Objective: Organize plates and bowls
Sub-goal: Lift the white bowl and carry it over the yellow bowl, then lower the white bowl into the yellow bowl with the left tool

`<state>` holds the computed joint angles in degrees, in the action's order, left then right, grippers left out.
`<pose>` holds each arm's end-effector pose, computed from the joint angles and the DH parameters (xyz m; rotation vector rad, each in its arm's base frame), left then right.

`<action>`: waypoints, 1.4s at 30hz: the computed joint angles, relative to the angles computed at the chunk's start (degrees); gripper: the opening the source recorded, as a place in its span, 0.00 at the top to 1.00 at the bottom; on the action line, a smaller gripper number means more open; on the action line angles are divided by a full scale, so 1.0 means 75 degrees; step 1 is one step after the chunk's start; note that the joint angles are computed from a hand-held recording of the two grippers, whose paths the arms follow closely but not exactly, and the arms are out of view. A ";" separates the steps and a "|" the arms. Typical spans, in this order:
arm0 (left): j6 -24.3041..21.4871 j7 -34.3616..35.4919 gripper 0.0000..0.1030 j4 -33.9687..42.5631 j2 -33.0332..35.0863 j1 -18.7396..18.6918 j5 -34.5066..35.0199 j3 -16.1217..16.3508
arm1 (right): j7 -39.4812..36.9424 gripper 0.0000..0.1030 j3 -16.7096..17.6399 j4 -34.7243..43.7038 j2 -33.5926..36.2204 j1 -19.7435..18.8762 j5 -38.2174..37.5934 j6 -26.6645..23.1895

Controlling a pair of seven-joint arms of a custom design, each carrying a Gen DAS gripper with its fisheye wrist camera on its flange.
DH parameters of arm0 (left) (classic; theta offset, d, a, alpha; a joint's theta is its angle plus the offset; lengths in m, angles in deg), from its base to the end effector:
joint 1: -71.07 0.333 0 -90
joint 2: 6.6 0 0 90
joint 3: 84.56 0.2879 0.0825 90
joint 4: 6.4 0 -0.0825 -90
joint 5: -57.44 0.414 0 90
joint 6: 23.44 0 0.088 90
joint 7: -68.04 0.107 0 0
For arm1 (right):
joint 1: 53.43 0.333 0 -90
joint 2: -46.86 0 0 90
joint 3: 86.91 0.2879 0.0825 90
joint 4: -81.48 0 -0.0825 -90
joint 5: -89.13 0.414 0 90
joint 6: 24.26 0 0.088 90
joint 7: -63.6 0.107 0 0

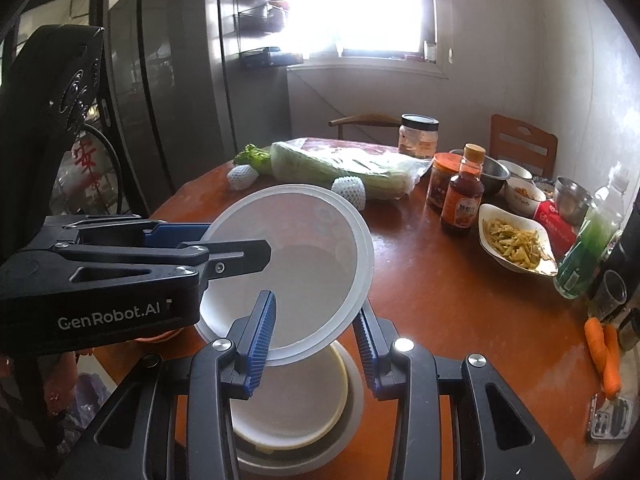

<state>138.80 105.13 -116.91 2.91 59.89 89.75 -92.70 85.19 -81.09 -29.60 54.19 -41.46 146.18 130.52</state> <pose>0.6166 -0.2411 0.4424 -1.9156 1.6925 -0.8850 0.6271 0.1693 0.4360 -2.0696 0.9495 -0.3635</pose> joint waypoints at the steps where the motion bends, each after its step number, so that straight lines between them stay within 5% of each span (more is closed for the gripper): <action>1: 0.0031 -0.0031 0.62 -0.0050 -0.0030 -0.0008 0.0037 0.0009 | -0.0039 0.61 0.0009 -0.0053 -0.0043 -0.0001 0.0041 0.0016; 17: 0.0165 -0.0347 0.62 -0.0633 -0.0288 -0.0068 0.0349 -0.0075 | -0.0346 0.60 -0.0158 -0.0982 -0.0654 0.0220 0.0248 0.0199; 42: 0.0018 -0.0229 0.62 -0.0801 0.0098 -0.0170 0.0002 -0.0103 | -0.0266 0.60 -0.0164 -0.1261 -0.0343 0.0146 -0.0029 0.0009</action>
